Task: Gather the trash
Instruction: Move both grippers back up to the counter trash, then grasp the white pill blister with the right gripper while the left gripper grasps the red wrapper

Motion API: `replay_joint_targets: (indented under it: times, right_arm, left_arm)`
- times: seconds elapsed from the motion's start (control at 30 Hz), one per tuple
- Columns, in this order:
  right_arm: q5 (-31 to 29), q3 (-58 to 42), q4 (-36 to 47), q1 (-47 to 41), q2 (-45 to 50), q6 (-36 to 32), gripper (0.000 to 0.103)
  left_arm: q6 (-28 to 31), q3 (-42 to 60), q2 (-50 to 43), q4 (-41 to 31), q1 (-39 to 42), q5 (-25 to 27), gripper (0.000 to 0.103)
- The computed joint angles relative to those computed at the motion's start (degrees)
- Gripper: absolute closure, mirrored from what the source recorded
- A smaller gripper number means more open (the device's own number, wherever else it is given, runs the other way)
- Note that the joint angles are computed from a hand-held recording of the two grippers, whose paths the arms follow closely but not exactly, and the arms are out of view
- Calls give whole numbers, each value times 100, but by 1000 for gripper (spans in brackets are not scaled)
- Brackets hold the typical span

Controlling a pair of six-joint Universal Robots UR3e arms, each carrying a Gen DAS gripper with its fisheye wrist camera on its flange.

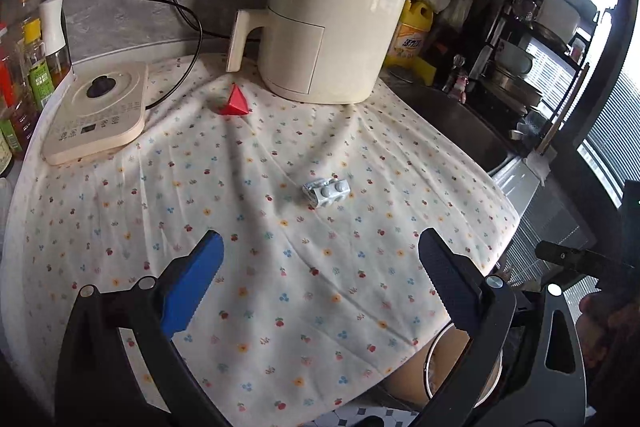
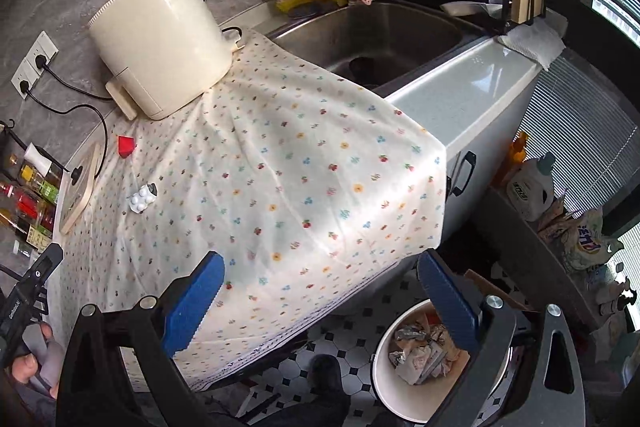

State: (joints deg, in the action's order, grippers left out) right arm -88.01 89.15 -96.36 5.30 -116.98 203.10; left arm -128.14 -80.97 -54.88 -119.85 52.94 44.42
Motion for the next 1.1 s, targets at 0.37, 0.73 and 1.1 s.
replay_joint_targets:
  times: [0.37, 0.73, 1.1]
  right_arm:
    - [-887, -1498, -1163, 1878, 2412, 1110, 8]
    - [-1103, -3919, -1051, 2674, 4740, 824, 12]
    - [-945, -7114, 305, 2827, 7063, 407, 29]
  left_arm:
    - [-557, -73, -1438, 2062, -428, 141, 6]
    - [-761, 367, -2576, 2847, -650, 304, 6]
    - [-983, 769, -3502, 3399, -1015, 447, 6]
